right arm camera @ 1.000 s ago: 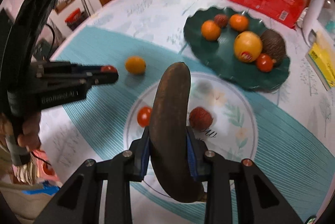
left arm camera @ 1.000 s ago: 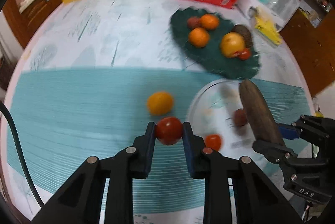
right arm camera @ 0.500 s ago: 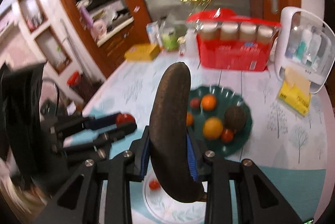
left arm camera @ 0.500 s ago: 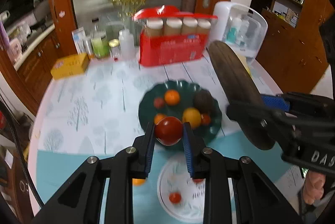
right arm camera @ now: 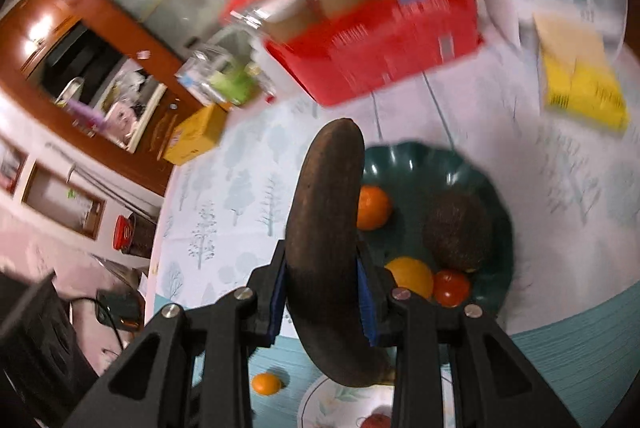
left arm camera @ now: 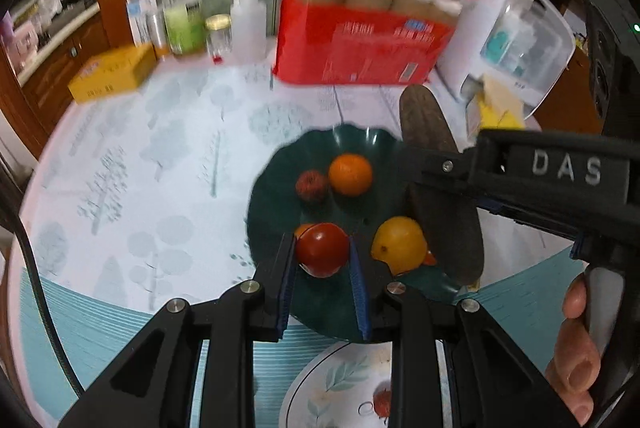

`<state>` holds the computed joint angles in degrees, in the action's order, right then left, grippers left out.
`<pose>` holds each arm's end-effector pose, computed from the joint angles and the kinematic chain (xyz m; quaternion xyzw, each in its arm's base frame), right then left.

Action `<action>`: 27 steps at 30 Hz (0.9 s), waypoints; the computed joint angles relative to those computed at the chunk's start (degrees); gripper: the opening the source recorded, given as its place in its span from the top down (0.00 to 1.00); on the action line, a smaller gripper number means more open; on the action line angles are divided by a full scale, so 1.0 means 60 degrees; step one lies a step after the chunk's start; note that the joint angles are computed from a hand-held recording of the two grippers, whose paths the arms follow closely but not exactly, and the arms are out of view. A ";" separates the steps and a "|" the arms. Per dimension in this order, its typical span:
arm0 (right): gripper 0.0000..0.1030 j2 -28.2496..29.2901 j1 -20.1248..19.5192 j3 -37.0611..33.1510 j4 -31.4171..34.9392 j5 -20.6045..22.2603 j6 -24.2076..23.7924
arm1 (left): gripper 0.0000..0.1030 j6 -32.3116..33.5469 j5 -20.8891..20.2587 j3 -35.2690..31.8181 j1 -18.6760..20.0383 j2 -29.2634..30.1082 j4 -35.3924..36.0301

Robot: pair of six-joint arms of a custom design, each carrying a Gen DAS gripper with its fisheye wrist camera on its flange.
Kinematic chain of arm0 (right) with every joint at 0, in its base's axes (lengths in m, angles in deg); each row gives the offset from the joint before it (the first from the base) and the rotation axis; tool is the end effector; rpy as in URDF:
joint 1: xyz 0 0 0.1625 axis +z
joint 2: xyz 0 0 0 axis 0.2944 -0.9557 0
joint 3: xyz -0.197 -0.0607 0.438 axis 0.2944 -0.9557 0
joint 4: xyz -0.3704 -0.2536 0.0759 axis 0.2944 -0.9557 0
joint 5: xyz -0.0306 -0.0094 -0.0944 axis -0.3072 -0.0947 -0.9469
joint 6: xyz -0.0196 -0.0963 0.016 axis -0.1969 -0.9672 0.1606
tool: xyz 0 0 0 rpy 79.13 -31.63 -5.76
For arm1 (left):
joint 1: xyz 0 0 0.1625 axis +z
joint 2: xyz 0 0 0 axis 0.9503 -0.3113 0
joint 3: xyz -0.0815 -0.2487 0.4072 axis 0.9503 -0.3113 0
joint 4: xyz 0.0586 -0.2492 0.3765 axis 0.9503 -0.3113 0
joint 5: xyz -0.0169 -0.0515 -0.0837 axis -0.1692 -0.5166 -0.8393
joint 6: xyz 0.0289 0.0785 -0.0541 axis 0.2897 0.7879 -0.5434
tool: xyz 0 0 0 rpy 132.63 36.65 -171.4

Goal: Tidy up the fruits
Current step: 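Carry tomato and banana onto the green plate and open both tools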

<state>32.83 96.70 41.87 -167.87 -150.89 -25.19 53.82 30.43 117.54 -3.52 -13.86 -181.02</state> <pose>0.3665 -0.6267 -0.0167 -0.0463 -0.9464 0.2726 0.1667 -0.0459 -0.6202 0.2745 0.2080 0.9240 -0.1968 0.2534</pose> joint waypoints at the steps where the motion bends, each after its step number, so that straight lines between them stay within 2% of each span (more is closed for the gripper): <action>1: 0.70 0.0071 -0.0117 -0.0034 0.0057 0.0106 0.0168 | 0.77 0.0016 -0.0022 -0.0053 0.0109 0.0168 -0.0014; 5: 0.70 0.0260 -0.0484 -0.0131 0.0135 0.0567 0.0556 | 0.77 0.0001 -0.0137 -0.0224 0.0431 0.0574 0.0087; 13: 0.66 0.0496 -0.0882 -0.0283 0.0602 0.0756 0.1230 | 0.76 0.0105 -0.0242 -0.0434 0.0591 0.0956 0.0148; 18: 0.65 0.0479 -0.0801 -0.0287 0.0664 0.0523 0.0967 | 0.69 0.0040 -0.0232 -0.0451 0.0599 0.0956 0.0360; 27: 0.63 0.0324 -0.0556 -0.0115 0.0324 0.0382 0.0470 | 0.66 0.0052 0.0013 -0.0281 0.0513 0.0705 0.0433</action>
